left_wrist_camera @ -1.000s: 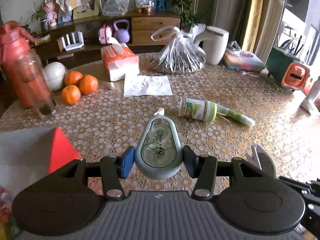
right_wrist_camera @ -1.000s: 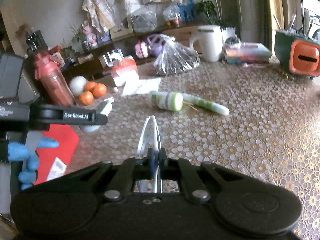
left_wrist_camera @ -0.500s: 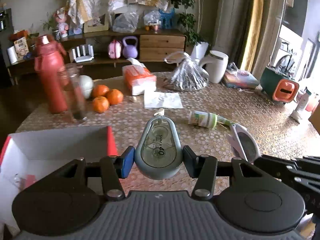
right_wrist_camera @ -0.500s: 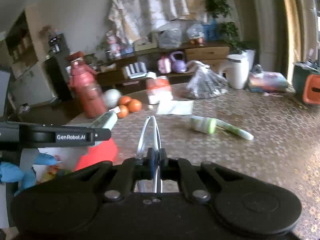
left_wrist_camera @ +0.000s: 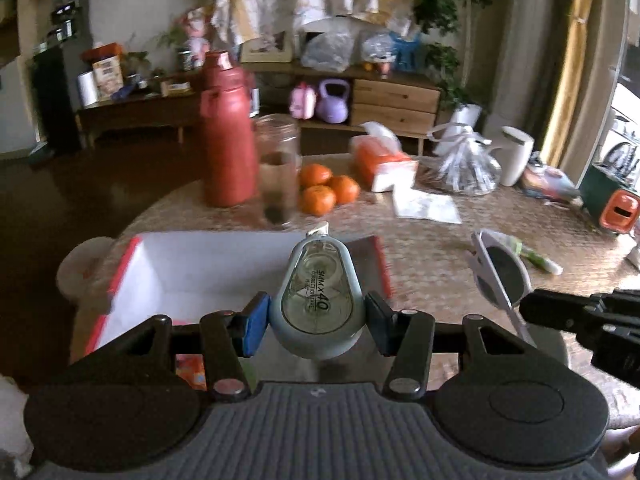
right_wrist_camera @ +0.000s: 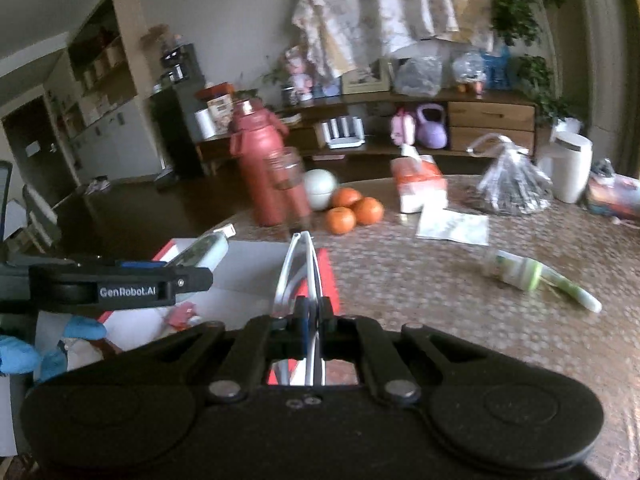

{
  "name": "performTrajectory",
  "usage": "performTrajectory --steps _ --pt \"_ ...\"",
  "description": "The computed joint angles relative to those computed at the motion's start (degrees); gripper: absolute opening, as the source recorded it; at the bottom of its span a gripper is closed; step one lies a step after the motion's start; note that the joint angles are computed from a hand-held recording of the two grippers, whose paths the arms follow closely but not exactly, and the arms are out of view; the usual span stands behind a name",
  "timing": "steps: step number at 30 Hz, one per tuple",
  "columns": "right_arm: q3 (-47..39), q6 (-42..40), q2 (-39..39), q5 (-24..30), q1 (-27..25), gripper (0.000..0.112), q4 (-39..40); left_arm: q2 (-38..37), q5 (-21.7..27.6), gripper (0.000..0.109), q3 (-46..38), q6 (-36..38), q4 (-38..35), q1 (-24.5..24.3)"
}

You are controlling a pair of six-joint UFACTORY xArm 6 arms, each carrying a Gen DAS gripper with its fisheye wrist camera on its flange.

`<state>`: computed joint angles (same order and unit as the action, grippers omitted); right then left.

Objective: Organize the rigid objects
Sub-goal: 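Carry the tape dispenser and sunglasses into the shoebox and open both tools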

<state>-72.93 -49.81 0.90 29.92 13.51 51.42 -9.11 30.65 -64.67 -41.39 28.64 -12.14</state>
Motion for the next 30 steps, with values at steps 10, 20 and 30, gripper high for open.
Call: performTrajectory --steps 10,20,30 --pt "-3.5 2.9 4.0 -1.0 6.2 0.004 -4.5 -3.8 -0.6 0.051 5.5 2.7 -0.6 5.4" --pt "-6.0 5.6 9.3 -0.4 9.7 0.004 -8.5 0.7 -1.7 0.051 4.8 5.4 -5.3 8.7" --pt "-8.3 9.7 13.9 1.3 10.5 0.004 -11.6 9.3 0.5 0.051 -1.8 8.6 -8.9 9.2"
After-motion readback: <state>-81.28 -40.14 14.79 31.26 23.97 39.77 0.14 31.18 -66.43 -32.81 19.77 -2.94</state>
